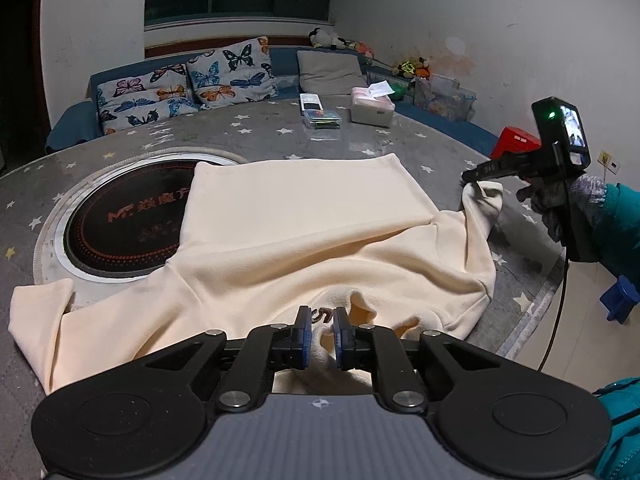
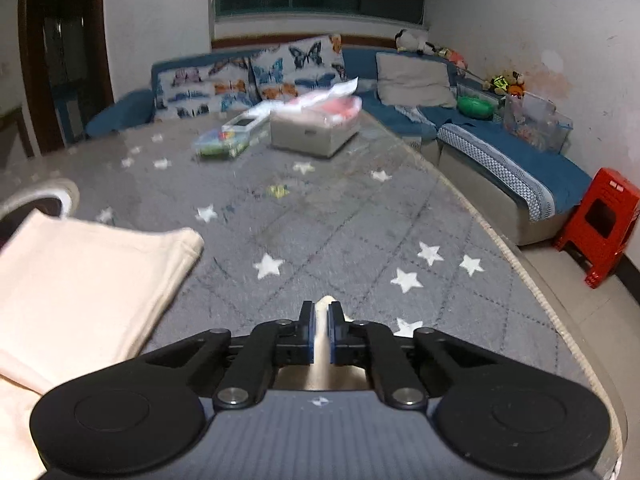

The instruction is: Fold clothes

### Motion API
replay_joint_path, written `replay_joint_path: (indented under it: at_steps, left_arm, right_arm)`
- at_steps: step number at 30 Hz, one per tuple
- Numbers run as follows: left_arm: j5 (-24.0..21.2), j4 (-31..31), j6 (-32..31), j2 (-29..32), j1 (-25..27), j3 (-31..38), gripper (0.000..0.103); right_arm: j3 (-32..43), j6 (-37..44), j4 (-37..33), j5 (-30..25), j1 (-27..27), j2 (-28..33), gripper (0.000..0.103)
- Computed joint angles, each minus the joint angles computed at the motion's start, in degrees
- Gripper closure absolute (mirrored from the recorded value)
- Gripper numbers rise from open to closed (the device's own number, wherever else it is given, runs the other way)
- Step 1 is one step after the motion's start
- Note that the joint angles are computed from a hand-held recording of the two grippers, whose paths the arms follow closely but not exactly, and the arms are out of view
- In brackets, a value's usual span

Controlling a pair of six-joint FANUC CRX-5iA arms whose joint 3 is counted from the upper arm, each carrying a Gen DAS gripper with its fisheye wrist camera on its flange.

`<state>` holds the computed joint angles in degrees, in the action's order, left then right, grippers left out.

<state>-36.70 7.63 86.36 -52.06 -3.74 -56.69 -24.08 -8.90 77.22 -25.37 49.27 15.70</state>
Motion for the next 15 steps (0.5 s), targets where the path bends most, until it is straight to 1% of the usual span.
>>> replay_joint_path:
  at_steps: [2,4,5,6,9,11,12,14,15]
  left_arm:
    - [0.32,0.40,-0.72,-0.20,0.08,-0.26,0.088]
    - [1.01,0.35,-1.41,-0.04,-0.27,-0.38,0.081]
    - [1.37,0.29,-1.73,0.07,-0.47,-0.43,0.072]
    - [1.73,0.24,-2.06,0.18,-0.66,-0.48,0.068]
    - [3.15,0.56,-3.53,1.05,-1.26,-0.80,0.068]
    - [4.01,0.97,-4.39,2.20,-1.18,-1.04,0.069]
    - [4.36,0.91,-4.50,2.95,-1.16,-1.05,0.069]
    - [5.07,1.24,-5.08,4.18,-1.02,-1.27,0.072]
    - [5.41,1.79,-5.74,4.56,-0.83,-1.56,0.075]
  right_arm:
    - [-2.86,-6.34,6.55,1.79,-1.55,-2.69,0.098]
    - [-5.66,-12.42,12.87,3.03,-3.00,-5.73,0.098]
    - [-6.95,-14.86,15.40,3.12,-3.47,-7.27,0.098]
    - [-8.68,-18.15,18.80,3.32,-4.19,-9.33,0.099]
    - [-13.06,-26.10,26.29,3.41,-5.89,-14.60,0.100]
    - [-15.91,-28.70,27.93,2.00,-5.88,-17.84,0.100]
    - [-17.23,-29.08,27.38,0.93,-5.40,-19.17,0.100]
    - [-19.21,-26.74,22.23,-2.10,-3.16,-20.93,0.100]
    - [-19.87,-24.92,18.93,-3.66,-1.88,-21.47,0.100]
